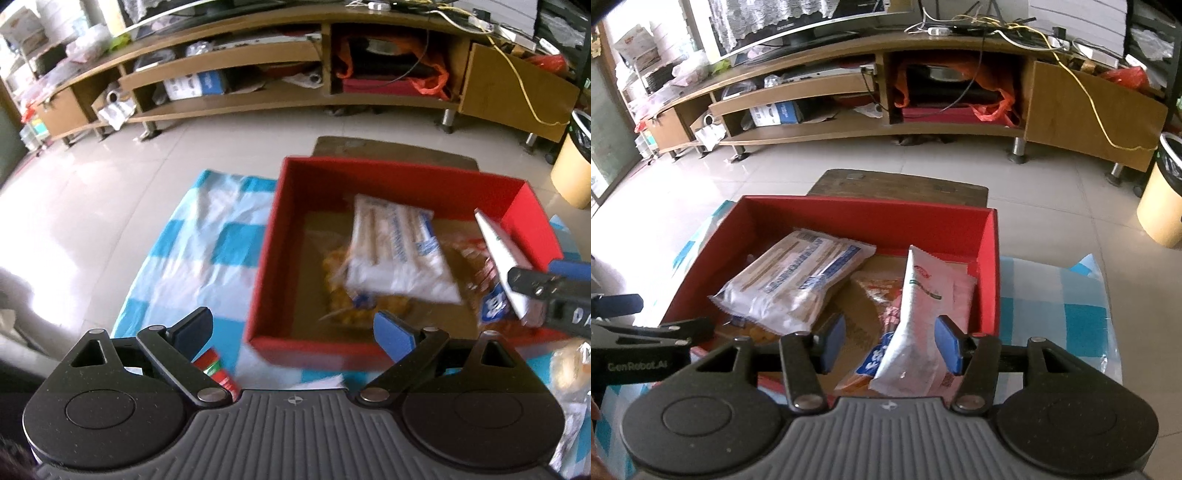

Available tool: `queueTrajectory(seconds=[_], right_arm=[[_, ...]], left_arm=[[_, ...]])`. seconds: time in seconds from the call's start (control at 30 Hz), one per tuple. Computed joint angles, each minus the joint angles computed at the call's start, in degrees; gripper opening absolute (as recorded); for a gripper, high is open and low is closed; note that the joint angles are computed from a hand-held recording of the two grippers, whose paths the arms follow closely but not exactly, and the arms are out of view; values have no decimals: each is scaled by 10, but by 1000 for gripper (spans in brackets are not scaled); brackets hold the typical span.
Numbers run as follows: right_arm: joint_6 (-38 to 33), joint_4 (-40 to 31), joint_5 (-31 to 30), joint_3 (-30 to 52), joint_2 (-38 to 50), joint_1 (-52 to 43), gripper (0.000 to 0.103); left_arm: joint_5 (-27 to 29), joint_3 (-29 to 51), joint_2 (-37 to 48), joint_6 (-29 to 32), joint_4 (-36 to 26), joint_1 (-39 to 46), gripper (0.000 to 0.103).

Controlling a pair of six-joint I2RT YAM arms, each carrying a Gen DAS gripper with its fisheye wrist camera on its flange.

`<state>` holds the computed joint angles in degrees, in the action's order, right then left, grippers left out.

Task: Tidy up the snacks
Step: 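Lower the sausage pack into the box with the left tool while the right tool drops the stick pack, then grasp the red-green snack bag with the left tool while the right tool reaches the Kaprons pack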

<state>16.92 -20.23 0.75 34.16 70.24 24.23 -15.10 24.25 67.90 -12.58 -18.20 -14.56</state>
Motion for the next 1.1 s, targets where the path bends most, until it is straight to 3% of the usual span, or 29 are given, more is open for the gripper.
queueTrajectory(seconds=[0.2,0.4,0.53,0.67,0.8,0.97,1.03,1.1], right_arm=[[10,-15,3,3,-25,32,52],[22,-31,14,6,-49,82,52],[25,-40,21,6,-58,115,52],[27,-46,23,6,-64,138,52],[24,-48,22,6,-64,154,52],[24,-47,18,6,-54,169,52],[26,-46,18,7,-50,179,52],[26,-45,18,8,-47,189,52]], left_arm=[[32,-38,-53,7,-41,76,97],[101,-69,-76,11,-66,183,98],[129,-80,-46,4,-49,239,98],[126,-79,-15,-23,-21,237,97],[124,-76,6,-44,-8,234,89],[147,-80,7,-34,-4,270,86],[147,-80,13,-33,1,282,76],[158,-79,16,-28,-1,294,74]])
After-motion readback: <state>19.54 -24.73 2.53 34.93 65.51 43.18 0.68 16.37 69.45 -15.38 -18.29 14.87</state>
